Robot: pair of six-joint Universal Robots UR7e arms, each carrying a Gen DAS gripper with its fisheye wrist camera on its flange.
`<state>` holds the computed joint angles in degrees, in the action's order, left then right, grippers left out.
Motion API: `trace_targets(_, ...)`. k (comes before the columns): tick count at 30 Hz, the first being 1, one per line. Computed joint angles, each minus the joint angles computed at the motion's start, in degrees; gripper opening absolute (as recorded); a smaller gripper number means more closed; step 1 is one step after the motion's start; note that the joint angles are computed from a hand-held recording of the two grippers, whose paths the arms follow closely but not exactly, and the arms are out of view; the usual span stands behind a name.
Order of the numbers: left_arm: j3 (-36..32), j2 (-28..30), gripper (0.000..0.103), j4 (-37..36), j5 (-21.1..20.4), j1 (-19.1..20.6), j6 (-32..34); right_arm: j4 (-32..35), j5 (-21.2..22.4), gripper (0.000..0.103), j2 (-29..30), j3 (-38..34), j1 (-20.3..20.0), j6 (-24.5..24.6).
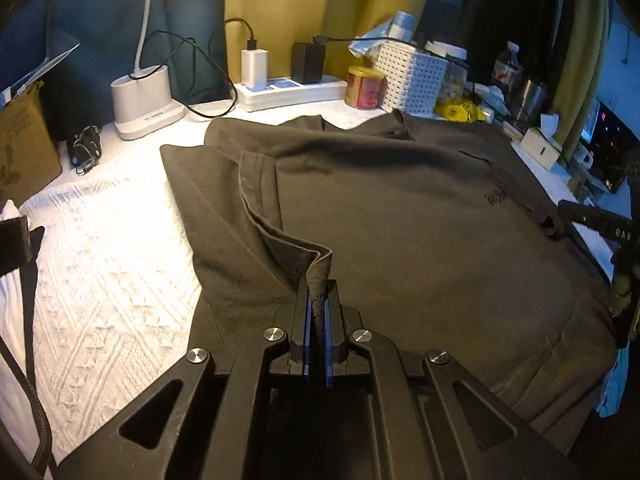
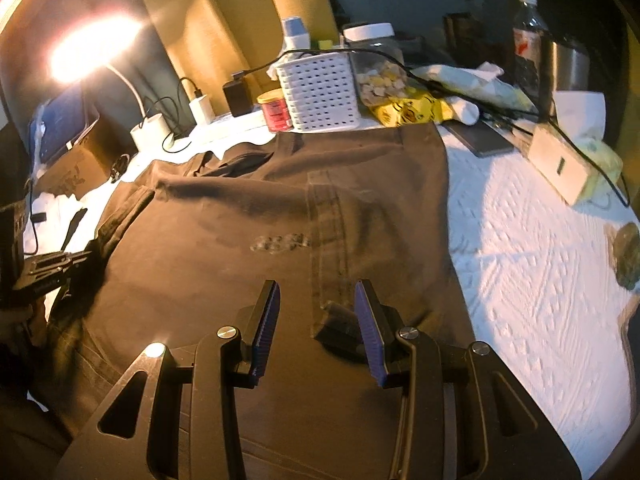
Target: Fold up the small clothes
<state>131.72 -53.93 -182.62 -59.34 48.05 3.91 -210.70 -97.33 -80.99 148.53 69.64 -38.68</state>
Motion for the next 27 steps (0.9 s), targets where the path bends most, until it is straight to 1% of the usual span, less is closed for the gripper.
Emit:
trace_targets(6, 1.1, -0.9, 0.004, 5.8, 2.6, -1.9, 2.6, 0.7, 2.6, 0.041, -0.9, 0.5, -2.3, -0.3)
trace_targets(7, 1.2, -1.0, 0.005, 6.4, 3.4, -2.3, 2.7, 0.8, 3.1, 0.041, -1.0, 0.6, -2.6, -0.3)
trace_targets(8, 1.1, -1.1, 0.005, 7.6, 5.4, -3.0, 1.8, 0.9, 3.4, 0.041, -1.2, 0.6, -2.9, -0.3)
trace_targets(9, 0.9, -0.9, 0.008, 8.3, 6.5, -3.3, 1.1, 1.0, 3.8, 0.041, -1.3, 0.6, -3.1, -0.4)
trace_targets(10, 0.7, -0.9, 0.024, 9.0, 7.4, -3.7, 0.5, 0.9, 4.0, 0.041, -1.4, 0.7, -3.3, -0.4)
trace_targets(11, 0.5, -1.2, 0.036, 9.1, 7.5, -3.9, 0.0, 1.0, 4.3, 0.041, -1.5, 0.7, -3.5, -0.4)
trace_targets(12, 0.4, -1.4, 0.061, 8.3, 6.7, -3.9, -0.1, 1.0, 4.6, 0.041, -1.5, 0.7, -3.7, -0.4)
trace_targets(13, 0.4, -1.7, 0.071, 6.9, 5.5, -3.9, -0.1, 1.0, 5.0, 0.041, -1.6, 0.7, -3.8, -0.4)
trace_targets(15, -0.5, -2.2, 0.071, 5.4, 2.6, -3.5, -0.1, 0.9, 5.4, 0.041, -1.8, 0.9, -4.0, -0.3)
trace_targets(16, -1.1, -2.1, 0.071, 5.3, 2.2, -3.4, -0.2, 0.9, 5.7, 0.041, -2.0, 0.9, -4.1, -0.3)
trace_targets(19, -4.1, -0.1, 0.071, 5.8, 3.3, -2.4, 0.1, 1.0, 6.4, 0.041, -2.3, 1.0, -4.4, -0.1)
trace_targets(22, -7.5, 1.5, 0.071, 8.9, 2.5, -0.5, -1.2, 1.0, 6.9, 0.041, -2.6, 0.9, -4.6, 0.1)
trace_targets(27, -12.9, 3.6, 0.071, 16.3, 1.8, 2.5, -6.1, 1.5, 7.5, 0.041, -2.9, 0.5, -5.4, 0.5)
